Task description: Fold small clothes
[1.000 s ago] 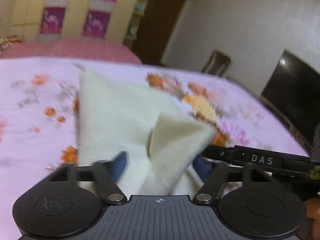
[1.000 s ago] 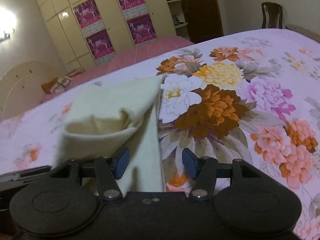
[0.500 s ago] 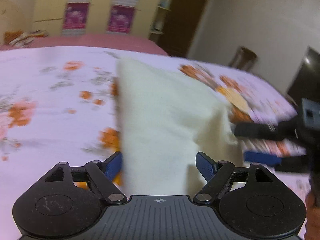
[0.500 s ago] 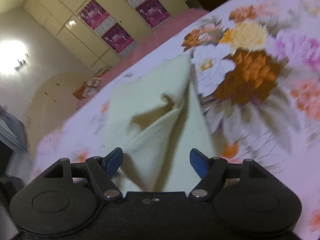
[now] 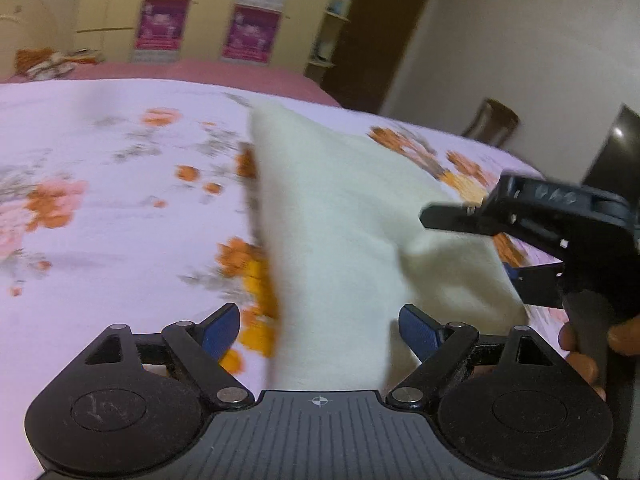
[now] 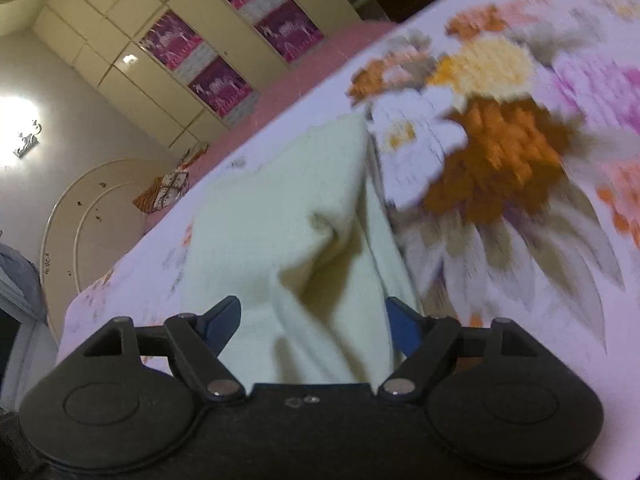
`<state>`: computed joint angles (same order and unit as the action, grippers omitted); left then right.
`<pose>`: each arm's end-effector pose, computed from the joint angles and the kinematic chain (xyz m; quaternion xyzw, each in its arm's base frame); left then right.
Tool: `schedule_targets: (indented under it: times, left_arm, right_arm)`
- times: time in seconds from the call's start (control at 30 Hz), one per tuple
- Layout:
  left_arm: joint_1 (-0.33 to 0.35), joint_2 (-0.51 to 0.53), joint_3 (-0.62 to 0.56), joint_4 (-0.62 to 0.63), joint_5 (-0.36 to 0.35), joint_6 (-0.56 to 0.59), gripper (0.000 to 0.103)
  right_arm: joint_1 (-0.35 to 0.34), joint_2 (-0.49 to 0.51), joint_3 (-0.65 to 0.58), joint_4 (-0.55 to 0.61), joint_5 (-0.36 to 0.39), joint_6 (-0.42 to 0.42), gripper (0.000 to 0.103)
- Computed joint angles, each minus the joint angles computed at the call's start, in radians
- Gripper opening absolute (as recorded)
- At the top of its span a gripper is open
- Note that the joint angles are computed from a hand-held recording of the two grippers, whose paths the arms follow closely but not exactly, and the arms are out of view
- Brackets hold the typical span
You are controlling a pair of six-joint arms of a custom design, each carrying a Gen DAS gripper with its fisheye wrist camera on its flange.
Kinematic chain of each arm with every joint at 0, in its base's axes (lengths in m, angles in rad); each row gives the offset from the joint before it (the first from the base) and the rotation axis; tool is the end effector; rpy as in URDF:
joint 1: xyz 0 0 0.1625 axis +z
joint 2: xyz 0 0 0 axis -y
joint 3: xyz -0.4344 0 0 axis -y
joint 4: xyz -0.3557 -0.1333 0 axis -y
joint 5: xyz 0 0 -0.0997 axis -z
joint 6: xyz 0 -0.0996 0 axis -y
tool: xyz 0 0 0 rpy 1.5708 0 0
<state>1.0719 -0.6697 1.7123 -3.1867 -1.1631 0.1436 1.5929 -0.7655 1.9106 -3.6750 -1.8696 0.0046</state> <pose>-0.1608 -0.6562 0.1022 0.2423 0.9094 -0.3068 0.1422 0.1171 -0.5928 0.1665 -0.0610 -0.8779 0.4580 0.1260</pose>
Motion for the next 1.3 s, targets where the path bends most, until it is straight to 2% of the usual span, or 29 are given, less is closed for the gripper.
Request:
schedule_targets:
  times: [0.03, 0.07, 0.13, 0.17, 0.27, 0.3, 0.37, 0.43, 0.47, 0.53, 0.57, 0.63, 0.7, 0.73, 0.83, 0.9, 1.0, 1.07, 1.1, 1.2, 1.3]
  left_arm:
    - [0.003, 0.001, -0.005, -0.012, 0.006, -0.008, 0.086]
    - [0.005, 0.004, -0.014, -0.019, 0.015, -0.015, 0.086]
    - [0.01, 0.01, -0.039, -0.015, 0.015, -0.03, 0.086]
    - [0.012, 0.014, -0.05, -0.017, 0.012, -0.033, 0.086]
    - [0.014, 0.031, -0.083, -0.012, 0.001, -0.036, 0.086]
    - [0.014, 0.038, -0.094, 0.007, 0.002, -0.046, 0.086]
    - [0.015, 0.057, -0.115, 0.069, 0.029, -0.071, 0.086]
    - [0.011, 0.075, -0.112, 0.035, 0.049, -0.019, 0.086]
    - [0.006, 0.072, -0.108, 0.045, 0.055, -0.003, 0.086]
    - [0.008, 0.056, -0.102, 0.068, 0.036, -0.019, 0.086]
    - [0.009, 0.05, -0.099, 0.074, 0.034, -0.027, 0.086]
    - [0.011, 0.049, -0.099, 0.076, 0.039, -0.032, 0.086]
    - [0.011, 0.05, -0.089, 0.064, 0.047, -0.018, 0.086]
    - [0.007, 0.049, -0.084, 0.062, 0.053, -0.012, 0.086]
    - [0.004, 0.032, -0.066, 0.072, 0.048, -0.006, 0.086]
    - [0.005, 0.019, -0.072, 0.089, 0.034, -0.041, 0.086]
    - [0.001, 0.024, -0.109, 0.065, 0.029, -0.051, 0.086]
    - [0.0, 0.048, -0.175, 0.102, 0.031, -0.051, 0.086]
    - [0.0, 0.064, -0.209, 0.12, 0.04, -0.055, 0.086]
    - [0.01, 0.128, -0.335, 0.187, 0.075, -0.086, 0.086]
    - [0.02, 0.176, -0.422, 0.221, 0.082, -0.111, 0.086]
  right_arm:
    - [-0.002, 0.006, -0.02, 0.013, 0.005, -0.005, 0.057]
    - [-0.009, 0.006, -0.037, 0.038, 0.021, 0.005, 0.038]
    - [-0.008, 0.009, -0.06, 0.068, 0.007, 0.024, 0.016]
    - [-0.003, 0.008, -0.062, 0.066, 0.004, -0.002, 0.014]
    - [0.032, -0.006, -0.046, 0.003, -0.03, -0.166, 0.012]
    - [0.039, -0.014, -0.044, 0.002, -0.055, -0.192, 0.01]
    - [0.026, -0.031, -0.053, 0.107, -0.102, -0.161, 0.009]
    - [0.008, -0.033, -0.057, 0.183, -0.129, -0.109, 0.012]
    - [0.009, -0.032, -0.046, 0.157, -0.127, -0.111, 0.015]
    - [0.021, -0.043, -0.017, 0.11, -0.134, -0.098, 0.029]
    - [0.021, -0.062, 0.014, 0.095, -0.111, -0.082, 0.03]
    - [0.026, -0.088, 0.06, 0.093, -0.099, -0.069, 0.03]
    - [0.037, -0.088, 0.082, 0.103, -0.148, -0.089, 0.029]
    - [0.039, -0.088, 0.089, 0.119, -0.173, -0.09, 0.024]
    - [0.041, -0.082, 0.139, 0.06, -0.215, -0.107, 0.013]
    - [0.055, -0.09, 0.146, 0.075, -0.264, -0.104, 0.017]
    - [0.061, -0.122, 0.152, 0.115, -0.255, -0.076, 0.017]
    - [0.073, -0.12, 0.137, 0.066, -0.24, -0.109, 0.028]
    - [0.081, -0.114, 0.121, 0.046, -0.238, -0.133, 0.029]
    - [0.094, -0.072, 0.016, 0.045, -0.243, -0.207, 0.029]
    - [0.096, -0.009, -0.103, 0.059, -0.242, -0.278, 0.029]
